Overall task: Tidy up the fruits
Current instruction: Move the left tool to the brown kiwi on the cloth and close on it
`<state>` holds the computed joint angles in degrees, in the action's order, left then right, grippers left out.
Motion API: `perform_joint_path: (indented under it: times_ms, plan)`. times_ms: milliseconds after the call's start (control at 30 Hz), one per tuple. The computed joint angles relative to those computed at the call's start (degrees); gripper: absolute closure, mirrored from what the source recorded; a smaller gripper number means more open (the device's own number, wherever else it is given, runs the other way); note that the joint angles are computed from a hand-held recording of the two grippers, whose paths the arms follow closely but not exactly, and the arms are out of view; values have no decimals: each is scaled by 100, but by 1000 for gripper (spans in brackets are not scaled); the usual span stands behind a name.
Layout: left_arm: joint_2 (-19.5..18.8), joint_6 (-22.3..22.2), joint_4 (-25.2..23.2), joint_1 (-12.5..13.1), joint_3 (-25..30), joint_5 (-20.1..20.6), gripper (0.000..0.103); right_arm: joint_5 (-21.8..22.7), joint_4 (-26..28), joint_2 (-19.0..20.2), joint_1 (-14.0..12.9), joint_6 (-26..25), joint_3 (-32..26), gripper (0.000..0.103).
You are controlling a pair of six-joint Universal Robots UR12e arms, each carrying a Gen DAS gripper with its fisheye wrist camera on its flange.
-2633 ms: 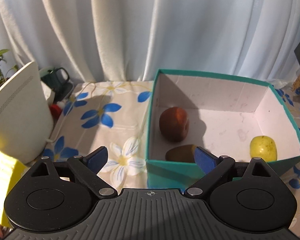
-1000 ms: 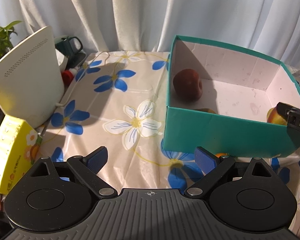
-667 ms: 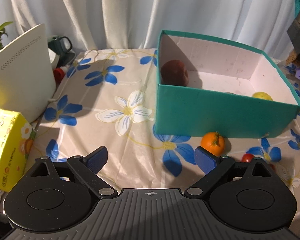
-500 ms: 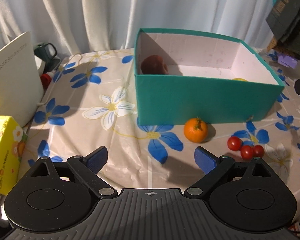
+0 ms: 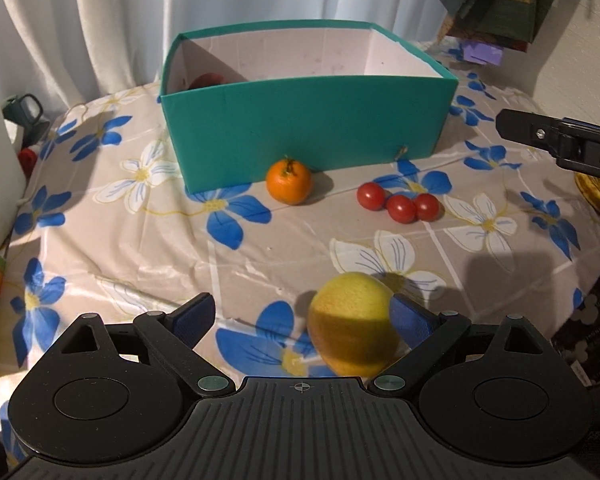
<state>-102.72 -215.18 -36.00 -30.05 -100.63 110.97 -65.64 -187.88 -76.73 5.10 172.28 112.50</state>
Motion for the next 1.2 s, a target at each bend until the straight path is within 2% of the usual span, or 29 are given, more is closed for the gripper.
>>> perform_joint_path:
  times_ms: [233,433,600,867,1133,1200]
  plan:
    - [-40,77,193,-178,12,-80,2,231,120,-123,-89,-163,146,3]
    - [-127,-238,-218,-275,153,-206,2,420,262,-191,-210,-246,261,3]
    - [-206,-618,-632,-369,284,-109,2,527,401,-218,-280,-309,317,3]
    - [-297,-951,-725,-397,366,-195,2,644,584,-251,-331,-593,368,3]
    - [-371,-1015,-766,-393,437,-214,2,720,695,-255,-348,-656,386,3]
    - [-397,-1024,-817,-389,468,-201,5,733,705,-251,-348,-650,386,3]
